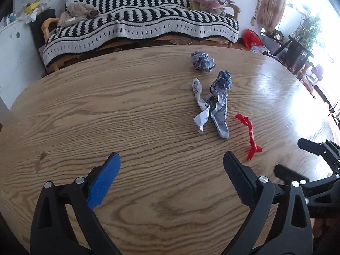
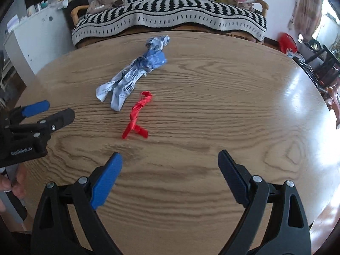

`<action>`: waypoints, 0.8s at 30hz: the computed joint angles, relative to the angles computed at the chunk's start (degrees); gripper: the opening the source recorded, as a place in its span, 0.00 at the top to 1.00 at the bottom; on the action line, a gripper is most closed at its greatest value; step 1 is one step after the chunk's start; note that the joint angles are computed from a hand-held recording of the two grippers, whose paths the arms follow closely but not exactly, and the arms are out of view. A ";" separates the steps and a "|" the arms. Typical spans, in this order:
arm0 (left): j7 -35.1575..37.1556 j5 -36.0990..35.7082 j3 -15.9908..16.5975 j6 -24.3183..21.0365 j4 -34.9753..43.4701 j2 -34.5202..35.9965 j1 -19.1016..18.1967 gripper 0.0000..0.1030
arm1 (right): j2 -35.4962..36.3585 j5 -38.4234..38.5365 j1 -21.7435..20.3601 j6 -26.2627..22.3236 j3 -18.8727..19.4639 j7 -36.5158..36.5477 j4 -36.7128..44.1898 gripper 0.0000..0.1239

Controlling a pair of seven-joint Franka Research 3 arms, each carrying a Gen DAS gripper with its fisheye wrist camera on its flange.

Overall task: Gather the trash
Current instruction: 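Grasp the white receipt strip with the left tool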

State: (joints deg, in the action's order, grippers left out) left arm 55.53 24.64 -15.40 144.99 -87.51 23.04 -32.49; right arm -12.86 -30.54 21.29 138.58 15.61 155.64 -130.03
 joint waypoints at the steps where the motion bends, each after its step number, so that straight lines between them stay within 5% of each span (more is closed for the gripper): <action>1: 0.86 -0.47 -0.22 -0.20 0.65 0.71 0.28 0.08 | 0.77 0.06 -0.02 0.10 -0.14 -0.63 0.49 0.29; 7: 2.95 -0.66 0.35 -1.15 3.37 3.52 0.16 0.08 | 5.31 -3.28 -0.12 2.98 -1.33 0.64 3.16 0.29; 13: 6.24 -3.43 -0.38 -1.55 8.56 7.65 0.24 0.08 | 8.10 -6.35 0.93 0.32 -3.82 1.64 5.89 0.28; 19: 7.64 -1.98 1.74 -4.47 16.14 12.66 -2.92 0.08 | 7.00 -6.63 0.12 3.41 -4.91 2.34 3.76 0.28; 24: 7.48 -2.07 2.53 -4.26 18.55 14.30 -3.70 0.09 | 7.24 -8.27 -0.19 5.32 -4.67 2.34 3.64 0.37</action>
